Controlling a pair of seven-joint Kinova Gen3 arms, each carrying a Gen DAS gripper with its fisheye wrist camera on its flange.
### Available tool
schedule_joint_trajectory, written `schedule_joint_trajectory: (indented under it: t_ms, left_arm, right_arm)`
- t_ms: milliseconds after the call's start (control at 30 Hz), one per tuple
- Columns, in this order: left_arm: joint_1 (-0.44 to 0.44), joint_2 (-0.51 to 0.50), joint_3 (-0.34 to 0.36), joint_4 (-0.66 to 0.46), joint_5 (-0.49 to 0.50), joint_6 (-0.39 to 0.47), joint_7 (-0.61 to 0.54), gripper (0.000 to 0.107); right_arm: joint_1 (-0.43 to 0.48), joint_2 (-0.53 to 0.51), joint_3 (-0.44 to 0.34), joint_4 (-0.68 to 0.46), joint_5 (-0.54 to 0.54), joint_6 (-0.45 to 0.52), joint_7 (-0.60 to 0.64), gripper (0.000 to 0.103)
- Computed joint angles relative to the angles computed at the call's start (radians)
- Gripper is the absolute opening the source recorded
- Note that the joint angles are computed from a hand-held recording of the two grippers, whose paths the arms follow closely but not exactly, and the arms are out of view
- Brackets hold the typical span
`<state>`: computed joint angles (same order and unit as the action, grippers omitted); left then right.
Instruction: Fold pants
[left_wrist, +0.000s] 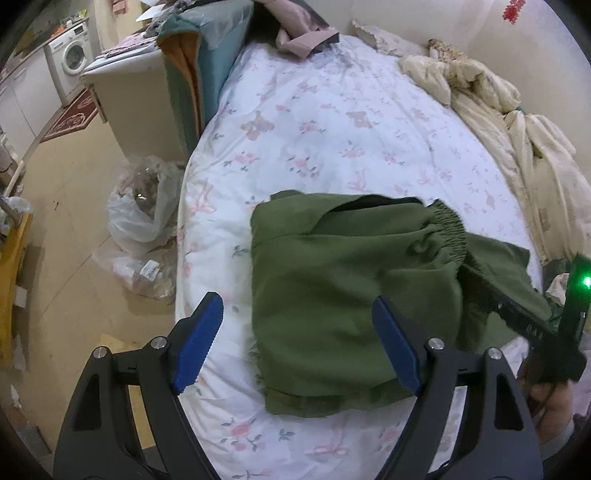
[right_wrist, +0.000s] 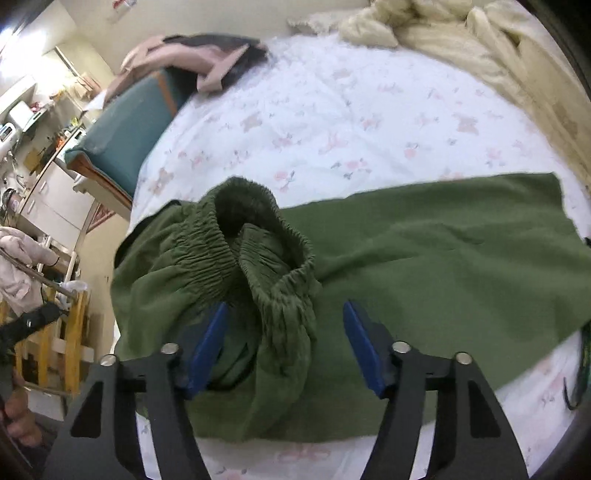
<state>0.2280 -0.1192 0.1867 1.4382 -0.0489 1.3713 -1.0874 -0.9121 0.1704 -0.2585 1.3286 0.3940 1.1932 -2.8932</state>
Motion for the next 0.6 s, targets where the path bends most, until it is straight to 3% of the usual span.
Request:
schedule_joint_trajectory:
  t_ms: [33, 67, 167, 267, 367, 433, 500, 600]
  left_arm:
    - [0.0, 0.006, 0.004, -0.002, -0.009, 0.006, 0.008, 0.08]
    - [-0.001, 0.011, 0.002, -0.003, -0.011, 0.01, 0.013, 0.08]
    - [-0.006, 0.013, -0.011, 0.0, 0.014, 0.008, 0.021, 0.08]
    - [0.004, 0.019, 0.006, -0.006, -0.011, -0.002, 0.026, 0.08]
    - [0.023, 0.028, 0.023, -0.014, -0.053, 0.0, 0.031, 0.08]
    - [0.03, 0.031, 0.024, -0.015, -0.064, 0.005, 0.041, 0.08]
    - [0.03, 0.034, 0.015, -0.016, -0.053, 0.007, 0.044, 0.08]
    - [0.03, 0.034, 0.01, -0.021, -0.048, 0.004, 0.052, 0.08]
  right_arm:
    - [0.033, 0.004, -0.016, 0.007, -0.021, -0.017, 0.018, 0.038]
    - [0.055, 0.007, -0.036, 0.011, -0.026, -0.029, 0.021, 0.018]
    - [0.028, -0.072, 0.014, 0.121, 0.003, -0.125, -0.064, 0.014]
    - [0.087, -0.152, 0.039, 0.26, -0.082, -0.213, -0.186, 0.014]
    - [0.22, -0.152, -0.036, 0.362, -0.188, -0.269, -0.212, 0.016]
    - [0.256, -0.149, -0.073, 0.343, -0.188, -0.237, -0.184, 0.028]
    - [0.219, -0.151, -0.074, 0.296, -0.123, -0.156, -0.202, 0.044]
    - [0.181, -0.191, -0.118, 0.237, -0.001, -0.045, -0.272, 0.044]
